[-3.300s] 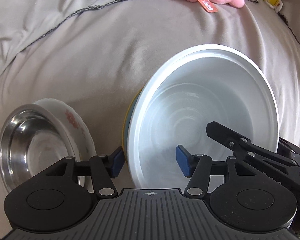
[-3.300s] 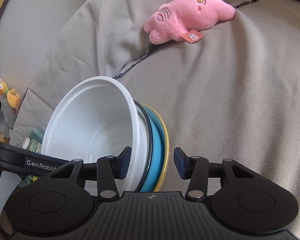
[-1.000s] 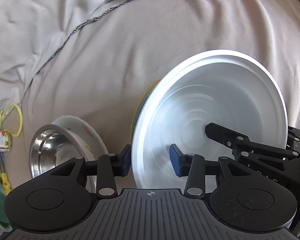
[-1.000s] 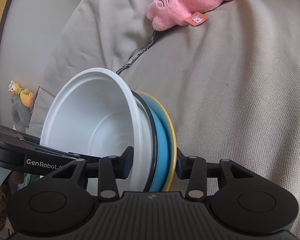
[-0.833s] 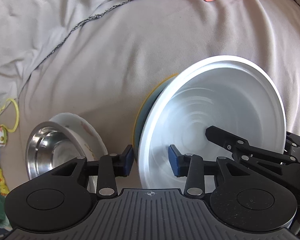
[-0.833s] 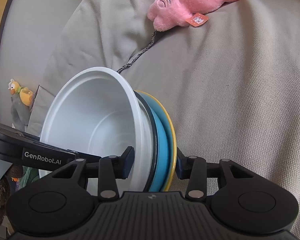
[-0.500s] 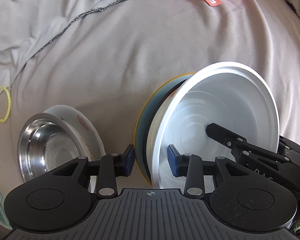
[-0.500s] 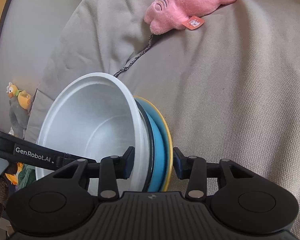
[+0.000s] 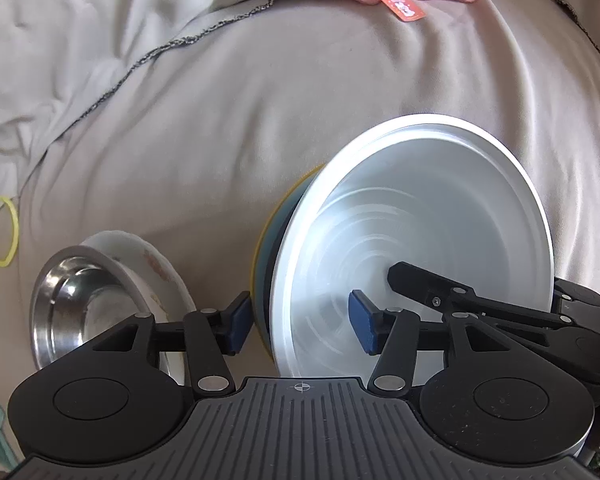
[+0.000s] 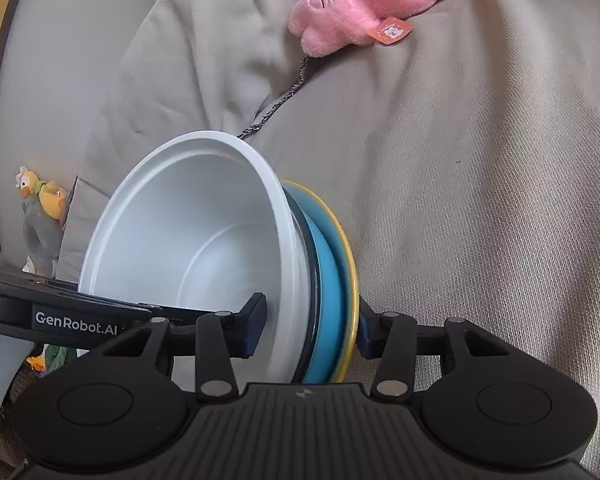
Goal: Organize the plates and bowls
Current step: 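Lift and tilt the bowl stack with both tools, then carry the bowl stack with both tools over the steel bowl on the floral plate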
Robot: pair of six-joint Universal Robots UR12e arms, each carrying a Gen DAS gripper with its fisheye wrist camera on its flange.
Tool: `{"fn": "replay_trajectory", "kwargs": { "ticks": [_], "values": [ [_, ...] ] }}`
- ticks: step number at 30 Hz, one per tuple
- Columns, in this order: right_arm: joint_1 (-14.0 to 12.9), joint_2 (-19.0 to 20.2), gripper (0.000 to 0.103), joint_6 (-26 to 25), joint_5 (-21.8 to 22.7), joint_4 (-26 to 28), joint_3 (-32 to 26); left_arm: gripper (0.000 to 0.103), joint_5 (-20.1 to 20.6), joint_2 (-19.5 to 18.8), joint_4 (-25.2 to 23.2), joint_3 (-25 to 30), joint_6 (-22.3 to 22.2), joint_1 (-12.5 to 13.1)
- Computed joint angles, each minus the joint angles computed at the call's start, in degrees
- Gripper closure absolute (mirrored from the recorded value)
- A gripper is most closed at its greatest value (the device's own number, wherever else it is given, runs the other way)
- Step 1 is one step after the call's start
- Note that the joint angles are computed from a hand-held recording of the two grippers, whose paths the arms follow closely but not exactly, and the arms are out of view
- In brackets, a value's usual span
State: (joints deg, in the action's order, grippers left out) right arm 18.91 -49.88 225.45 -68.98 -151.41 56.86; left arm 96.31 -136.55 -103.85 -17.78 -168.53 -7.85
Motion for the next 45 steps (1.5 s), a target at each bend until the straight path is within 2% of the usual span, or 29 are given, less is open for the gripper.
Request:
{"fn": "replay_trajectory", "kwargs": {
  "ticks": [7, 10, 13, 18, 23, 27, 33, 38, 41, 45],
  "values": [
    [-0.35, 0.63, 0.057, 1.34, 1.88, 0.32, -0.67, 0.048, 0.27, -0.13, 1.0, -0.18, 1.18, 0.16],
    [-0.73, 1.28, 0.056, 2.79, 4.15, 1.29, -1.63, 0.048, -0.69, -0.52, 0.91, 0.46, 0.99, 0.5],
    [-0.65, 1.51, 0.056, 2.22, 3.87, 3.24, -2.67, 0.048, -1.73, -0.2, 2.01, -0.34, 2.47, 0.85],
    [-0.2, 1.3, 0.056, -0.33, 2.35, 5.72, -3.4, 0.048, -4.02, 1.86, 5.63, -4.76, 4.96, 1.48],
    [0.32, 1.17, 0.056, -2.4, 0.33, 7.06, -3.87, 0.048, -5.06, 3.03, 7.32, -7.19, 4.99, 1.81],
    [0.41, 1.09, 0.057, -1.66, -0.09, 6.87, -3.74, 0.048, -5.01, 3.7, 8.5, -8.56, 5.13, 1.79],
    [0.39, 0.66, 0.057, -1.19, -0.1, 5.33, -2.58, 0.047, -4.58, 3.57, 8.08, -8.15, 5.58, 1.6],
    [1.01, -0.1, 0.057, -3.1, -4.13, 7.1, -2.51, 0.046, -7.36, 2.18, 4.99, -5.3, 4.39, 2.48],
    [0.39, 0.38, 0.055, -0.98, -0.02, 6.89, -2.79, 0.045, -9.64, 1.11, 3.48, -3.4, 3.03, 2.97],
    [-0.02, 0.85, 0.054, 0.7, 1.76, 6.86, -3.19, 0.044, -10.72, 0.09, 2.23, -1.62, 2.92, 3.1]
  ]
}}
